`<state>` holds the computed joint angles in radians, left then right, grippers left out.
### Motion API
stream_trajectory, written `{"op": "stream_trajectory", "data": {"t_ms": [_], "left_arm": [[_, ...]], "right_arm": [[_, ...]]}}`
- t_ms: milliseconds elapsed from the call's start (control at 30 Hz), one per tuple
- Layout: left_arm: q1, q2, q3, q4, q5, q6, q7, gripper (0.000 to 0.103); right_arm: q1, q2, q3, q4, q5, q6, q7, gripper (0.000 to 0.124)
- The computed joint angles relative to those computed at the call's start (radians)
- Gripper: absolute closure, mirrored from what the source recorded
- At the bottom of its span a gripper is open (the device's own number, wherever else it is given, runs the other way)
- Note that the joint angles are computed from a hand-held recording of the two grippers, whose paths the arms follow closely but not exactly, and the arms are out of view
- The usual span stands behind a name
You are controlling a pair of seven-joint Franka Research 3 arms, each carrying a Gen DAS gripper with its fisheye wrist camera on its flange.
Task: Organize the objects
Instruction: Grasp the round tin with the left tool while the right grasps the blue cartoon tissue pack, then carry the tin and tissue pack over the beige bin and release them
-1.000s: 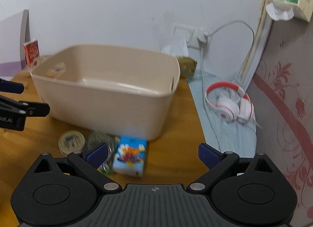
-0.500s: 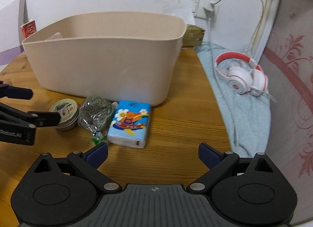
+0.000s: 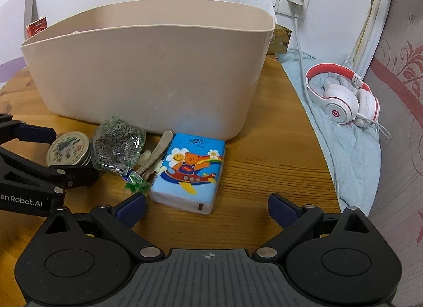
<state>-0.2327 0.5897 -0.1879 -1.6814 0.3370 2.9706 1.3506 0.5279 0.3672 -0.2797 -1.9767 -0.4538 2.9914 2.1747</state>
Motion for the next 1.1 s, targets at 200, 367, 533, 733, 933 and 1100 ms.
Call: {"op": "stream_trajectory", "data": {"t_ms": [200, 367, 533, 733, 933, 1100], "left_arm": [[0.019, -0.005, -0.02, -0.009, -0.01, 0.015, 0.028, 0.037], [0.026, -0.016, -0.02, -0.02, -0.019, 0.014, 0.036, 0.047], [0.027, -0.031, -0.01, -0.04, -0.02, 0.014, 0.029, 0.047], [0.042, -0.064, -0.007, -0.088, -0.018, 0.037, 0.028, 0.047], [0.095, -0.105, -0.056, -0.138, -0.044, 0.057, 0.058, 0.047], [0.117, -0.155, -0.066, -0.19, -0.068, 0.1, 0.074, 0.047]], "right_arm": [[-0.03, -0.007, 0.04, -0.016, 0.077, 0.033, -0.057, 0.05], [0.019, -0.008, -0.005, -0.021, 0.083, 0.043, -0.045, 0.078], [0.057, -0.024, -0.041, -0.043, 0.06, 0.042, -0.002, 0.079], [0.091, -0.058, -0.079, -0.086, -0.023, 0.049, 0.091, 0.079], [0.113, -0.102, -0.101, -0.116, -0.171, 0.049, 0.217, 0.079], [0.133, -0.135, -0.125, -0.124, -0.34, 0.056, 0.371, 0.079]]}}
